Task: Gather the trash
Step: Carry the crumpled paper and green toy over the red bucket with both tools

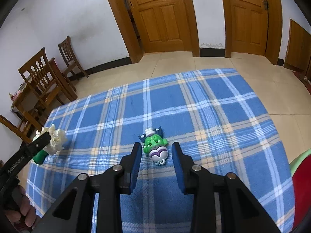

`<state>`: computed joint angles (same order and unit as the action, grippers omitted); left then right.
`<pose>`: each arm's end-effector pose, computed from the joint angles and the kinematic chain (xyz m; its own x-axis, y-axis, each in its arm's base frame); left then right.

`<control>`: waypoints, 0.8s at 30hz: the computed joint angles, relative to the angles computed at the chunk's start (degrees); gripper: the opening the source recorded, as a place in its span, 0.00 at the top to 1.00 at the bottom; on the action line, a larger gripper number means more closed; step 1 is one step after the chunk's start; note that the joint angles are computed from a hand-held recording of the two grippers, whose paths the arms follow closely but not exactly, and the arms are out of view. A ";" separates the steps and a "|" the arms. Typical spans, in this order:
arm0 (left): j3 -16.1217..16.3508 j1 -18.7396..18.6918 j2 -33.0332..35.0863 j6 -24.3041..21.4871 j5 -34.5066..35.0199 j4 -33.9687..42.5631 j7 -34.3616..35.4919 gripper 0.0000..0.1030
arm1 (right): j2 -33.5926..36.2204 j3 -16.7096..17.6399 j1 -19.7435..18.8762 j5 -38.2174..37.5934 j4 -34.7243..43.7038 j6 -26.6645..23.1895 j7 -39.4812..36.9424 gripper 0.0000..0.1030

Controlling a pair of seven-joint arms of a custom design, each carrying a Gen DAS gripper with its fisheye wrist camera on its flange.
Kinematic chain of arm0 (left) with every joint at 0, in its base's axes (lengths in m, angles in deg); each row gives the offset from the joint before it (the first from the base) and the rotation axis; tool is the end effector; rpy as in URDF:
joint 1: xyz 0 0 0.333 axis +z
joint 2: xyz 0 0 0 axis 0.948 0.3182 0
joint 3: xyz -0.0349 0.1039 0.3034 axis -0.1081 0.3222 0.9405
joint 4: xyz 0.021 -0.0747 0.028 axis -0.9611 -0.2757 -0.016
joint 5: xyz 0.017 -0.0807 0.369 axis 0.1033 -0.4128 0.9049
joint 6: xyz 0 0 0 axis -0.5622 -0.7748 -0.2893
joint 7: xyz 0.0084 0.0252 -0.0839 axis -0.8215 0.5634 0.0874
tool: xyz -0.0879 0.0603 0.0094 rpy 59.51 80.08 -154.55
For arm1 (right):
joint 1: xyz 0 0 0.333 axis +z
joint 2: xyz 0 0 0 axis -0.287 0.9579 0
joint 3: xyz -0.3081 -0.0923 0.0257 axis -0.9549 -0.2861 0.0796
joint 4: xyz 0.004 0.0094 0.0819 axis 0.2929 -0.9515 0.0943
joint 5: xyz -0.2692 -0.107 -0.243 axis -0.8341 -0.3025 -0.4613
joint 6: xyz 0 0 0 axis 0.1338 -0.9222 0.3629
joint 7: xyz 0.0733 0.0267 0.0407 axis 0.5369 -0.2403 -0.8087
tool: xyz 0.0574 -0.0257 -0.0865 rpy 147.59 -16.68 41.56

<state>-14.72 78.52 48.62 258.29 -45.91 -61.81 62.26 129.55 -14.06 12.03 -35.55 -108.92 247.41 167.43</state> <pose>0.6768 -0.0846 0.3720 -0.0501 -0.9703 0.2366 -0.6951 -0.1362 -0.7059 0.7117 0.3107 0.3570 -0.1961 -0.9536 -0.2287 -0.7433 0.2966 -0.5996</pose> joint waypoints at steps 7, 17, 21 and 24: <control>0.66 -0.67 0.44 -0.54 0.35 0.34 -0.02 0.70 | 1.91 -0.33 0.86 -1.19 3.52 -3.50 -1.57 0.78; -1.13 0.04 0.18 0.03 0.80 -0.56 1.61 0.70 | -8.90 -4.37 4.67 -6.77 -12.33 5.19 6.32 0.78; -2.64 0.84 -0.23 0.45 1.01 -1.37 2.63 0.70 | -14.94 -8.05 7.96 -12.38 -20.72 8.82 13.53 0.78; -5.16 2.50 -0.80 0.61 1.00 -2.30 3.95 0.70 | -19.92 -11.81 11.05 -19.21 -26.84 10.32 21.59 0.78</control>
<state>-19.89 81.01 47.82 258.90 -44.91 -64.11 66.21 109.63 -25.87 23.07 -54.75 -135.76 257.73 189.02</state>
